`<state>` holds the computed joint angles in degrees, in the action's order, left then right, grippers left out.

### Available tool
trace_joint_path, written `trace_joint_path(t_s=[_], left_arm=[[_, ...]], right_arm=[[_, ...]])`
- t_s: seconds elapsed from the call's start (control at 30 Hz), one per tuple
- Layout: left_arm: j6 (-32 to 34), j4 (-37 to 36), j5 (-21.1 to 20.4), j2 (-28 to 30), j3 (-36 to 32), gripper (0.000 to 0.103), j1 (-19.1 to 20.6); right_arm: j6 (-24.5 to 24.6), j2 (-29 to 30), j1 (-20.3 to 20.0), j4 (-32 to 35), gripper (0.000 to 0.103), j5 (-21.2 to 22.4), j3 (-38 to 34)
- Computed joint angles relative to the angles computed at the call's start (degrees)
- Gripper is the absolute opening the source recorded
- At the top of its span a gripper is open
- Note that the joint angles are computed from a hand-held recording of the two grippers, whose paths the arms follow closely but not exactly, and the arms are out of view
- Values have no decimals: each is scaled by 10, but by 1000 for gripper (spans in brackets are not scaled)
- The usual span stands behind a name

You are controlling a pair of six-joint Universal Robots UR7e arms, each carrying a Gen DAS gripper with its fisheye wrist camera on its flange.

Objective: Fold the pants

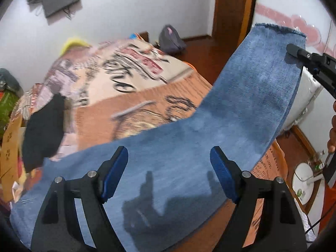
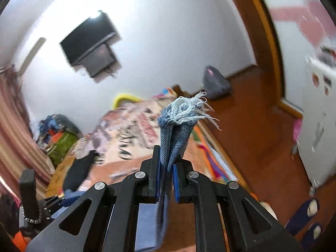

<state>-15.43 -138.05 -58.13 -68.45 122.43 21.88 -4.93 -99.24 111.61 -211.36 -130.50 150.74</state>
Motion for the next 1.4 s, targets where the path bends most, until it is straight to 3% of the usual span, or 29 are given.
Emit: trace_joint_path(t_s=[0.13,0.3,0.47,0.7,1.0,1.2,1.33,1.4], left_arm=[[4,21,22,-74,17,81,7],[11,46,39,-162,38,81,17],[12,75,63,-253,57,81,22],[-8,116,91,-330,63,81,43],[-32,130,99,-346,69,81,70],[-29,115,95,-310,69,81,81],[-20,97,90,-282,67,81,85],[-16,88,83,-269,67,81,88]], right_arm=[[-17,75,87,-19,9,-39,-45],[-37,155,138,-30,9,-40,-89],[-40,227,156,-9,9,-11,-132],[-18,311,141,54,9,62,-170],[2,401,101,149,9,127,-177],[13,422,74,188,16,153,-168],[28,405,80,215,40,171,-162],[29,386,87,218,44,168,-154]])
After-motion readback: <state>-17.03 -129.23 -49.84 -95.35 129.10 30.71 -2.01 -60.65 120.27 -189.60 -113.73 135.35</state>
